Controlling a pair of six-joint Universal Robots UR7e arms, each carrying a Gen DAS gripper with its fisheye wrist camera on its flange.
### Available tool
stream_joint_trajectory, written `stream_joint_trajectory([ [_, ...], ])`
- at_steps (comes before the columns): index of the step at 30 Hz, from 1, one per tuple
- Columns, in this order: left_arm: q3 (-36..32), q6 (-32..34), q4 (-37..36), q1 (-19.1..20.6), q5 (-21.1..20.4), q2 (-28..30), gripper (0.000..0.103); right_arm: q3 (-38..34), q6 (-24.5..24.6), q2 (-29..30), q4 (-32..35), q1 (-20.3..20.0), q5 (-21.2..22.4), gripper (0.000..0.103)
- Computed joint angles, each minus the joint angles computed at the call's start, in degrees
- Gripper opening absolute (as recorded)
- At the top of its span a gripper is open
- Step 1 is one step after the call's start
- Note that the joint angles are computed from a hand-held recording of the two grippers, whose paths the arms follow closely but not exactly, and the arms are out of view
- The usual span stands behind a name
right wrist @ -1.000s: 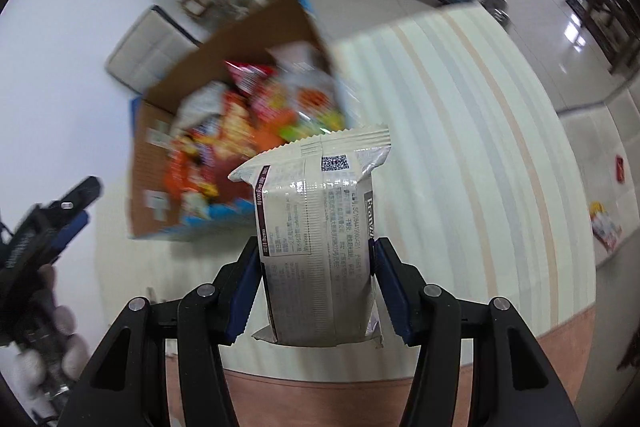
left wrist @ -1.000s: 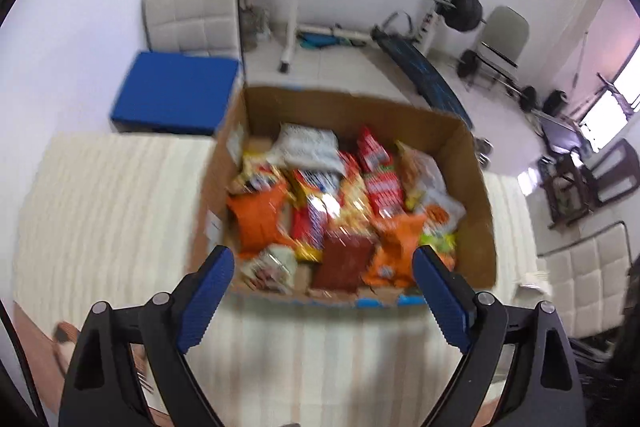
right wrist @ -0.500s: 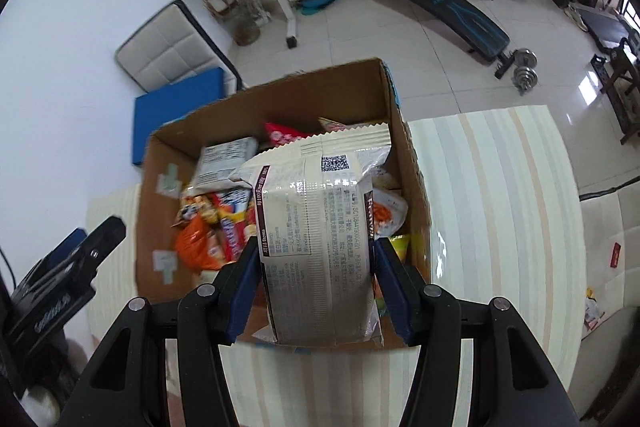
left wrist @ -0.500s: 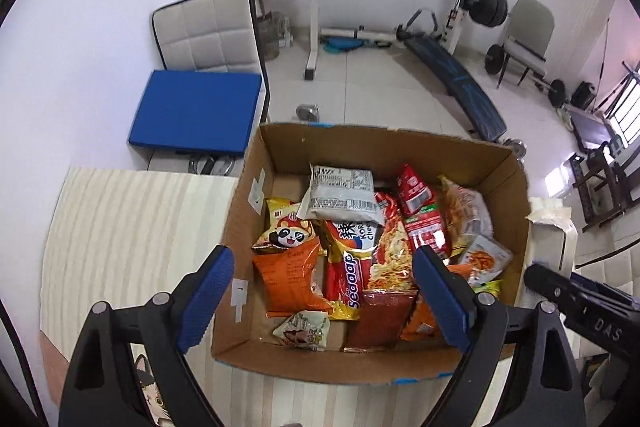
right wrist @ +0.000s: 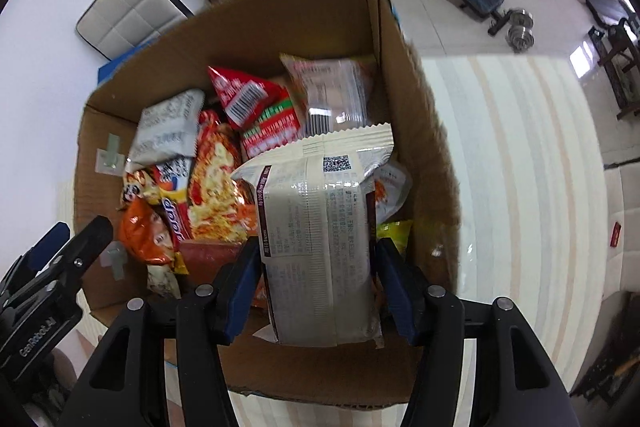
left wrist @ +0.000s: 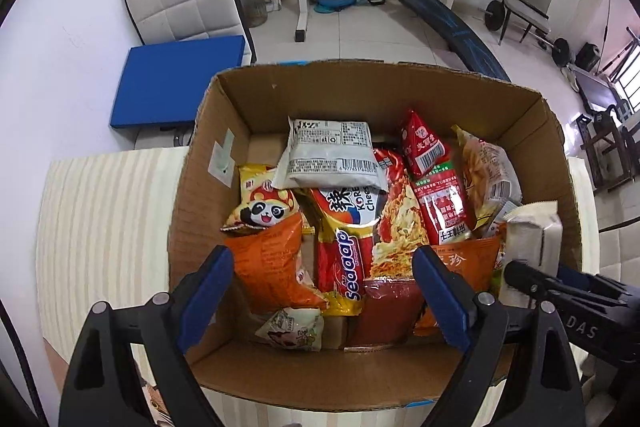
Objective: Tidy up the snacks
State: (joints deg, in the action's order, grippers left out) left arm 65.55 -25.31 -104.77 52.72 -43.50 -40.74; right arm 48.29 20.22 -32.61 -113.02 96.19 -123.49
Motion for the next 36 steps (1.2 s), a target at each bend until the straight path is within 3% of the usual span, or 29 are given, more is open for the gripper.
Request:
stream_joint_trajectory([
  [3, 0.18, 0.38, -0.42, 0.07, -0.57, -0.03, 0.091, -0.05, 0.12, -0.06, 1.19, -0.17, 0.01, 0.065],
  [5, 0.3, 0.37, -0.29, -0.06, -0.55, -0.14, 0.091, 0.46, -0.7, -0.44, 0.33, 0.06, -0.43, 0.077],
  [9, 0.29, 0.55, -0.1, -0.42, -0.59, -0.36, 0.091, 0.2, -1.01, -0.81, -0.19, 0.74, -1.18, 0.081],
  [11, 0.14, 0.13, 0.55, -0.51, -1.04, -0.46, 0.091, 0.28, -1.86, -0.94, -0.16, 1.42, -2.95, 0.091],
  [23, 5.71, -2.57, 1.65, -2.52, -2.55, -5.44, 0.091, 7.62, -4.18, -4.53, -2.74, 4.29, -8.85, 0.096],
  [36, 17.61, -7.08, 0.78, -9.93, -0.25, -17.76, 0.091, 24.75, -2.67, -16.22, -13.11, 10.41, -10.08, 0.096],
])
